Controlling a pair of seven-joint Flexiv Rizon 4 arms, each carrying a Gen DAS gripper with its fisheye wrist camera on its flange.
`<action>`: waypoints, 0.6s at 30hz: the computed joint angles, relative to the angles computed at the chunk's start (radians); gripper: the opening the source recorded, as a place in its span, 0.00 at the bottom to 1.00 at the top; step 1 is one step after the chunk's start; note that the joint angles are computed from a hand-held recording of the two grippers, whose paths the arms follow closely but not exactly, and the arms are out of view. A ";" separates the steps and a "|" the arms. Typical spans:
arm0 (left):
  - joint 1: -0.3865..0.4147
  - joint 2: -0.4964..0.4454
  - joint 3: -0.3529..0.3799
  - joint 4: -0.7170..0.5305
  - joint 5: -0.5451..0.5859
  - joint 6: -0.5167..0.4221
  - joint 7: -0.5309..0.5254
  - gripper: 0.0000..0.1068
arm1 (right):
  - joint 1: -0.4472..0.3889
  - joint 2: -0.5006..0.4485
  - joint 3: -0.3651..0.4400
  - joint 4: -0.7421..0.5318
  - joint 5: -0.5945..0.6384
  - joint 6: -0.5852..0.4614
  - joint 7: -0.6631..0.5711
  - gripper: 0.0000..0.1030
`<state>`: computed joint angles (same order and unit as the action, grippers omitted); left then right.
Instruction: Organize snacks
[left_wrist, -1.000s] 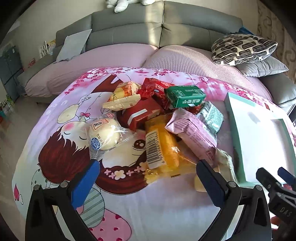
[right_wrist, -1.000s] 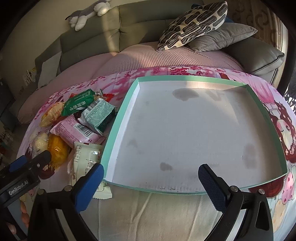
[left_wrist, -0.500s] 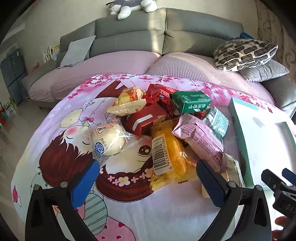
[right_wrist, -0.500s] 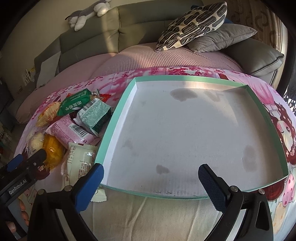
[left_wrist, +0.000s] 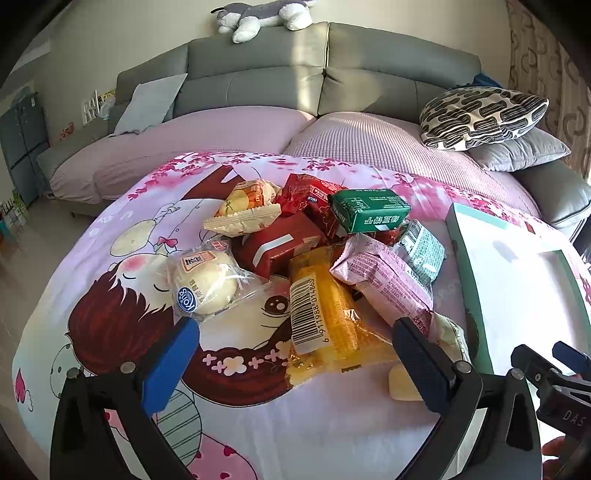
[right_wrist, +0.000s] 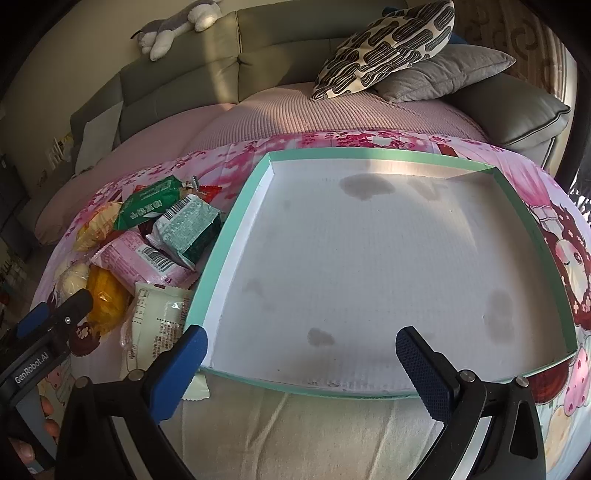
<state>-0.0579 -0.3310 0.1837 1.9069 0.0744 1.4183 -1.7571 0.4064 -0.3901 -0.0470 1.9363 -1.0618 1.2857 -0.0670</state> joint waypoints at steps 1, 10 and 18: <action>0.003 0.000 -0.003 0.002 -0.003 0.005 0.001 0.96 | -0.001 0.000 0.002 -0.001 0.004 -0.002 -0.005 1.00; -0.002 -0.001 0.002 0.012 -0.017 0.043 0.005 0.96 | 0.001 0.001 0.008 -0.002 0.024 -0.018 -0.029 1.00; 0.031 0.007 -0.041 0.028 -0.065 0.048 0.047 0.96 | 0.002 0.002 0.010 -0.002 0.031 -0.029 -0.036 1.00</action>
